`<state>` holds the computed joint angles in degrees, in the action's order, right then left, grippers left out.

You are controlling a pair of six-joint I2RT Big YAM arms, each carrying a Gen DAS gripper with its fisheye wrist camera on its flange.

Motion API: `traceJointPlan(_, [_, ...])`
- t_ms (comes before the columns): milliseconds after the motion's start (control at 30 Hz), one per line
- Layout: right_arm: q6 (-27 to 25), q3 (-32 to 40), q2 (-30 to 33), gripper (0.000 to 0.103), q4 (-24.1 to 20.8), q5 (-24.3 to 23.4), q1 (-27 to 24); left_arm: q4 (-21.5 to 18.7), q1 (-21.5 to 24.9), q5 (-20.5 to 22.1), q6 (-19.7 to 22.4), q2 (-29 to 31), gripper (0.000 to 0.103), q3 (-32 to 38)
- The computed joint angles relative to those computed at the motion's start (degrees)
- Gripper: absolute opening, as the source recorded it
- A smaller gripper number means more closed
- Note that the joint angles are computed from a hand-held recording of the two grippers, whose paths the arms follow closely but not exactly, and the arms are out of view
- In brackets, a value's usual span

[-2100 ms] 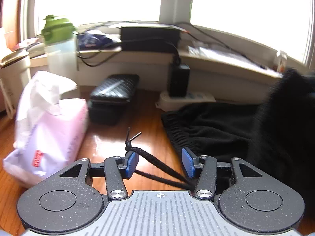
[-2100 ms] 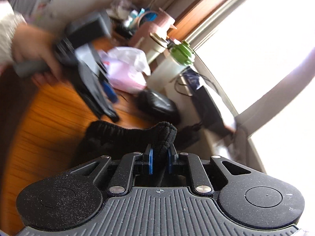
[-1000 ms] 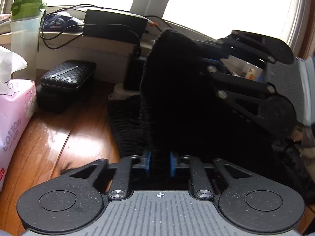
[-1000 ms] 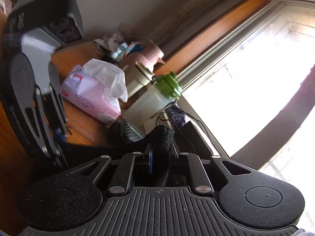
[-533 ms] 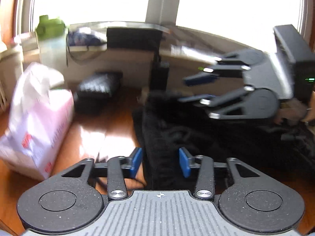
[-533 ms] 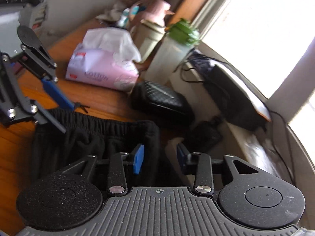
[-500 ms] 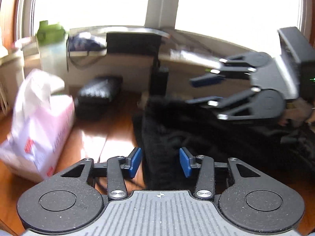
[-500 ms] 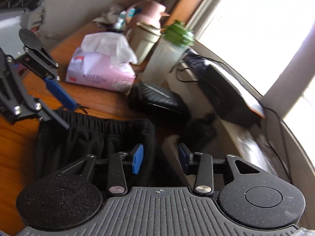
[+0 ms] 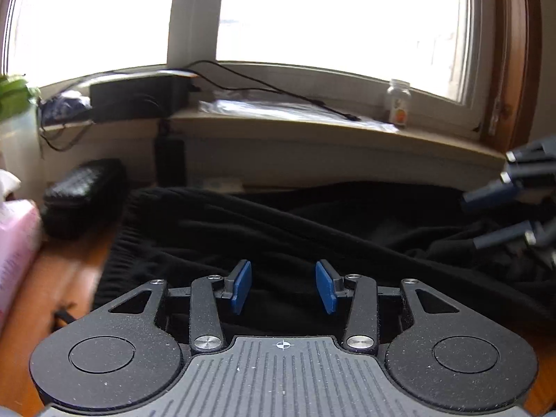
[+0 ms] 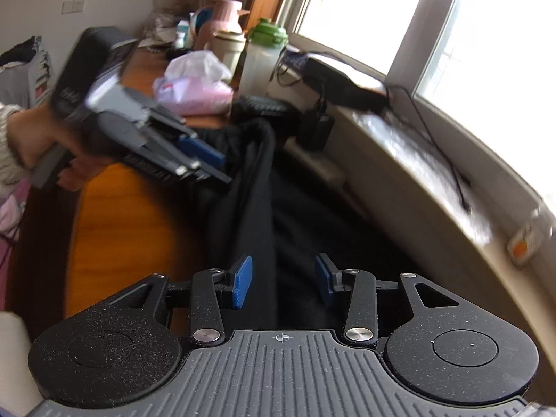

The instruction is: Fold clothes

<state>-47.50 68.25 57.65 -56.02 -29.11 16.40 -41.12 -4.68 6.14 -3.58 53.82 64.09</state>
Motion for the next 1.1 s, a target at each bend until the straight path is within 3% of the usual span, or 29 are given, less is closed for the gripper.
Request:
traceJointPlan(100, [-3.4, -1.4, -2.8, 0.041, -4.0, -1.1, -3.3, 0.8, -2.1, -2.2, -0.8, 1.2, 0.046, 0.2])
traceJointPlan(300, [-4.6, -3.7, -5.1, 0.041, -8.4, -4.6, -8.3, 1.0, -4.2, -4.1, -2.3, 1.6, 0.046, 0.8])
traceJointPlan(667, [-2.9, -10.3, -7.2, 0.039, -2.2, -2.5, -8.7, 3.3, -4.4, -1.7, -9.1, 2.9, 0.050, 1.0])
traceJointPlan(933, [-4.2, -11.2, -8.3, 0.038, -2.8, -3.1, -11.1, 5.4, -4.3, 0.2, -14.2, 1.2, 0.051, -0.7])
traceJointPlan(1000, [-4.9, -11.3, -8.6, 0.030, -3.2, -3.5, -11.8, 6.5, -4.7, 0.1, -15.9, 0.7, 0.051, -1.2])
traceJointPlan(1067, [-4.9, -11.6, -9.2, 0.015, -2.9, -4.0, -12.5, 7.7, -5.2, 0.0, -17.6, -0.1, 0.051, -1.8])
traceJointPlan(1100, [-5.1, -11.5, -9.2, 0.013, -3.0, -4.1, -12.9, 8.2, -5.3, 0.4, -18.4, -0.4, 0.051, -2.0])
